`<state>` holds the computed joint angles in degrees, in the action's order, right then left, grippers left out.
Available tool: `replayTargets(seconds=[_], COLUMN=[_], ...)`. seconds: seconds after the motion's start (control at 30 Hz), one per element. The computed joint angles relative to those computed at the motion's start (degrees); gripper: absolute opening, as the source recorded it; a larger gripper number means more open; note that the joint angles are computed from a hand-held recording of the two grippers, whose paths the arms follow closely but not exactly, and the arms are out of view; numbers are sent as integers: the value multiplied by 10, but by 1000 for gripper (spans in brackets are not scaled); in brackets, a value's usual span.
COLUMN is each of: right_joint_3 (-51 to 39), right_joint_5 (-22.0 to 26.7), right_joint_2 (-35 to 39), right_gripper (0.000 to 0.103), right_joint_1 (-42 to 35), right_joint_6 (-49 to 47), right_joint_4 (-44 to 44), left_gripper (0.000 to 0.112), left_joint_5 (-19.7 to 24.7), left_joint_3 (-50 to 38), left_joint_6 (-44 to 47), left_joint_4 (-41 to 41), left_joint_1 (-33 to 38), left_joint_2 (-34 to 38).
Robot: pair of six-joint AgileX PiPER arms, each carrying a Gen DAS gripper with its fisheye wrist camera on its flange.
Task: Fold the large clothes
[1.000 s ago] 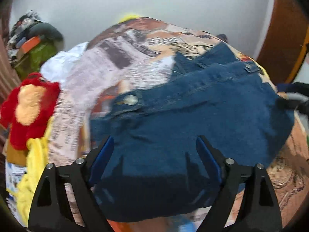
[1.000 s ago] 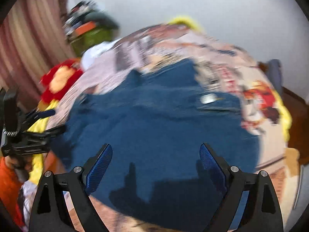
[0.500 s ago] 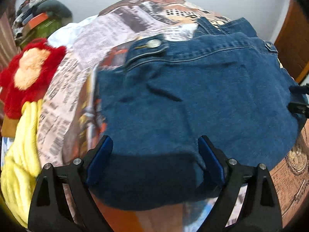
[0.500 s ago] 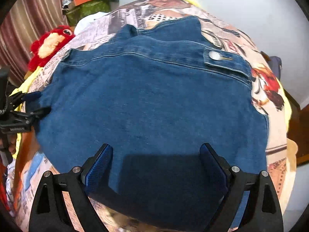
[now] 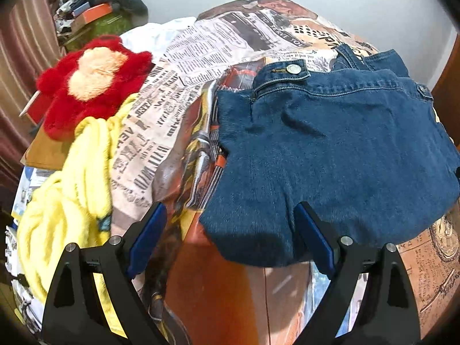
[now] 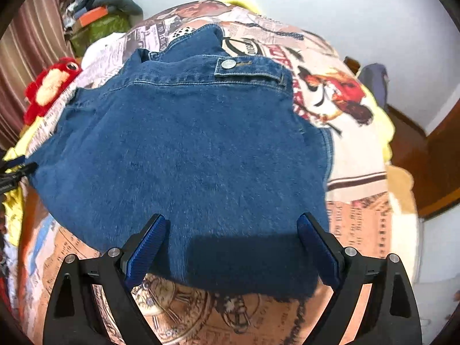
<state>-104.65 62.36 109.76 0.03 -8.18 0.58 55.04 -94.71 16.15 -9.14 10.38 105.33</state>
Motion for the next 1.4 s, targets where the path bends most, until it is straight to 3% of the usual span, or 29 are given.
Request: replayTargets(seconds=[0.27, 0.37, 0.57, 0.7, 1.0, 1.2, 1.4], right_joint_3=[-25, -36, -43, -37, -55, -97, -68], right_joint_5=[16, 16, 7, -8, -12, 21, -5], right_joint_2=[-33, -40, -36, -23, 53, 97, 85], right_gripper=[92, 92, 92, 92, 92, 100, 101], right_joint_1=[18, 31, 80, 115, 152, 109, 110], right_joint_6=[14, 32, 65, 63, 35, 18, 15], right_joint_4=[42, 55, 36, 13, -31, 55, 51], left_gripper=[91, 91, 91, 91, 91, 91, 91], left_joint_5=[-14, -25, -4, -28, 12, 48, 35], left_joint_3=[30, 55, 95, 144, 156, 113, 58], left_joint_6=[-16, -24, -25, -5, 38, 52, 8], left_joint_4=[-23, -62, -157, -191, -304, -397, -437], left_joint_1=[11, 24, 49, 40, 39, 56, 54], left_joint_2=[-65, -92, -97, -107, -44, 28, 81])
